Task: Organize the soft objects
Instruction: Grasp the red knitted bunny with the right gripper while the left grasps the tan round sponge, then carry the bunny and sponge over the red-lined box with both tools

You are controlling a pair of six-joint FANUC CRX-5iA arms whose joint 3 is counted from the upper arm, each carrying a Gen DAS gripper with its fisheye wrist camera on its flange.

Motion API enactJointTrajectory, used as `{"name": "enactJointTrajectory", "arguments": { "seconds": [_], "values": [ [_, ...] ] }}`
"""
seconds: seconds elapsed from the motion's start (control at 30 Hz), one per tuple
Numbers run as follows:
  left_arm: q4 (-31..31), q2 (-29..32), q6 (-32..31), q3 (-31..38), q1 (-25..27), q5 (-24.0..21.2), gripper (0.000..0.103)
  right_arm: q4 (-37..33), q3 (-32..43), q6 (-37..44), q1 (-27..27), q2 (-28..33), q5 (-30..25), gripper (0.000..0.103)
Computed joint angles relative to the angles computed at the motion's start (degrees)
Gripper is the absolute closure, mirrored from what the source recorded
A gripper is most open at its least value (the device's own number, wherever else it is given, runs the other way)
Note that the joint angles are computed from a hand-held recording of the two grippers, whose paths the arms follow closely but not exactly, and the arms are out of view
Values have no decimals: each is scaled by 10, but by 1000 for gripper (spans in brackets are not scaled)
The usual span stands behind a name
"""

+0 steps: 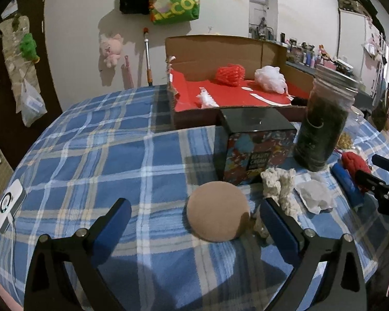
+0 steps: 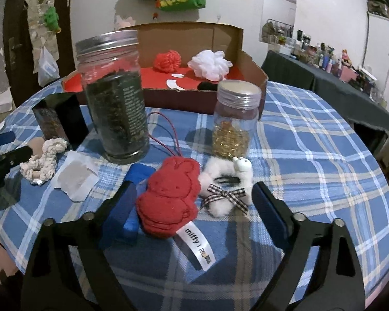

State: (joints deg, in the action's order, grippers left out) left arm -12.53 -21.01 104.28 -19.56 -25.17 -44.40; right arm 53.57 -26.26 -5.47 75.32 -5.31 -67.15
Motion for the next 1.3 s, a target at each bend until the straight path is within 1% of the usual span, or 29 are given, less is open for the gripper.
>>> {"name": "enactJointTrajectory", "arguments": {
  "seconds": [0.1,0.2,0.23,0.37,0.47,0.53,0.57,0.6,0.63,0.67,0.7,0.77,0.8,0.87,0.9,1.0,1.13,1.3],
  "values": [
    [16,9,-22,4,7,-6,9,-3,1,4,-1,-1,4,18],
    [-15,15,-19,20,0,-23,9,-2,0,3,-1,-5,2,18],
    [-16,16,-28,22,2,-26,9,-1,-1,2,-2,-7,1,18],
    [31,16,-95,11,20,-18,9,-6,-2,9,-5,-8,11,18],
    [44,23,-115,9,13,-14,10,-2,-1,16,-4,-4,12,18],
    [40,30,-121,13,5,-12,11,3,-1,22,-3,-1,12,27],
    [38,34,-120,17,3,-13,17,3,-1,24,-3,-1,16,37],
    [44,37,-125,16,4,-12,27,3,-3,28,-4,-2,29,44],
    [69,38,-147,10,12,-7,46,5,-4,30,-4,-2,36,49],
    [80,39,-155,7,15,-5,50,6,-7,33,-5,-4,48,62],
    [99,40,-169,2,22,-4,51,9,-10,29,-5,-5,51,63],
    [112,34,-173,-8,26,7,60,18,-21,19,-5,-15,66,66],
    [112,31,-170,-10,26,9,67,25,-29,8,-6,-23,76,66],
    [101,26,-147,-8,23,6,70,40,-44,-17,-8,-42,91,67],
    [105,23,-146,-8,24,4,70,46,-46,-19,-8,-46,90,70],
    [110,4,-141,-14,26,15,73,63,-48,-24,-5,-54,82,70],
    [160,-15,-175,-25,29,37,75,78,-52,-26,-6,-63,89,70],
    [233,-14,-232,-36,15,52,75,99,-73,-57,-11,-86,127,70]
  ]
}}
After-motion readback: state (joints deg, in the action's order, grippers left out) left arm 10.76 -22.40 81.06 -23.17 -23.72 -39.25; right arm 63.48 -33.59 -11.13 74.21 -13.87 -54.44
